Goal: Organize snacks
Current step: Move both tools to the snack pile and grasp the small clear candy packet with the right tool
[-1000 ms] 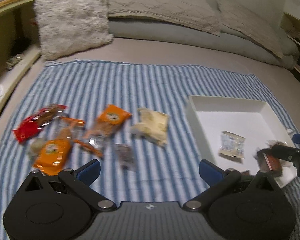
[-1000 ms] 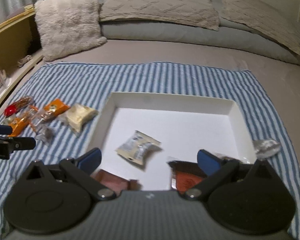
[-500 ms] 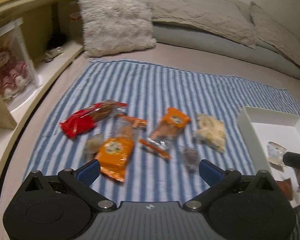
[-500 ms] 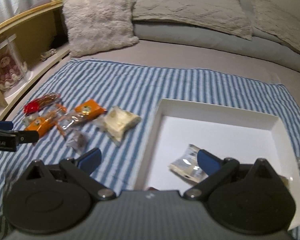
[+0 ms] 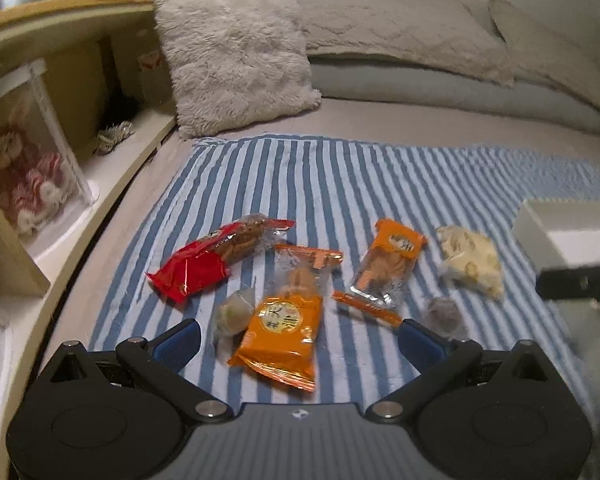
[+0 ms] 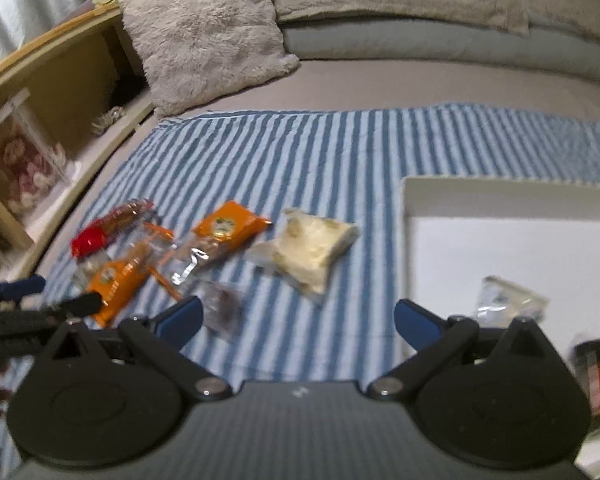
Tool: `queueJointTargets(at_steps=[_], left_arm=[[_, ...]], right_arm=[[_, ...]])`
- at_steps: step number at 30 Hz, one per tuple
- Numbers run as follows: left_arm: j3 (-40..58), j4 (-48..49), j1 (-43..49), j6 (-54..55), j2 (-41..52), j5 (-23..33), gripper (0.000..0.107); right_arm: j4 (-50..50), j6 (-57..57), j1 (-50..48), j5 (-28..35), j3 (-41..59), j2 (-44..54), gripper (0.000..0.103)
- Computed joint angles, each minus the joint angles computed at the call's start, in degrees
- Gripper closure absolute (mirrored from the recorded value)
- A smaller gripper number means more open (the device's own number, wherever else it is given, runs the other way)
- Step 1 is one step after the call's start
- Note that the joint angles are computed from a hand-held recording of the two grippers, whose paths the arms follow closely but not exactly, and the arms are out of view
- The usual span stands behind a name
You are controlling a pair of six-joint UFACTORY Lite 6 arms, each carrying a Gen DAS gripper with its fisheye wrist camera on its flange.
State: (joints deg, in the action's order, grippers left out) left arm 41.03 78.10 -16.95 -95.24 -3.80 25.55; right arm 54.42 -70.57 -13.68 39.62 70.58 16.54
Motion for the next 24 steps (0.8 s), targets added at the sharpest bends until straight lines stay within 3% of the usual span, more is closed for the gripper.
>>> queueJointTargets(at_steps=[3,5,8,12,16,18,20,21,23,24], left_arm=[[1.22,-0.93,2.02,3.17,2.69,-2.48,0.004],[1.76,0.73,3.17,1.49,4.47,-3.45,0.004],[2.54,5.82,3.34,-2.70,6.79,-1.96,0.004],[4.37,9.13,4.12,-4.67,9.85,-0.71,0.004],[4.45,15.75,7.18,-10.86,11.12,-4.47,0.004],[4.65,17.45,8.90,-12.41,11.82,-7.25,0.009],[5.63,13.97,10.14,-9.48,12.92,-8.45,0.031],[6.18,10.97,9.89,-6.80,13.37,-7.19,0.036],[5.36,10.46,10.66,-6.14,12.08,-8.53,0.043],[4.77,8.96,11.06,-4.68,11.09,-9.74,0.046]], right_arm=[[1.34,3.71,1.66,1.98,1.40,2.26,0.005],[2.74,5.70,2.47,3.72,2.63,4.40,0.018],[3.22,11.21,4.32,5.02,5.08,8.30,0.028],[4.86,12.29,6.45,3.12,6.38,11.67,0.034],[6.70,11.43,8.82,1.65,8.02,15.64,0.040],[8.27,10.42,10.54,0.81,9.33,18.09,0.042],[8.63,9.68,11.69,0.90,10.06,19.18,0.049],[8.49,9.34,12.32,0.59,10.39,19.57,0.051],[7.08,9.49,13.77,-1.96,10.18,19.50,0.065],[6.60,9.36,14.11,-2.64,10.15,19.49,0.065]])
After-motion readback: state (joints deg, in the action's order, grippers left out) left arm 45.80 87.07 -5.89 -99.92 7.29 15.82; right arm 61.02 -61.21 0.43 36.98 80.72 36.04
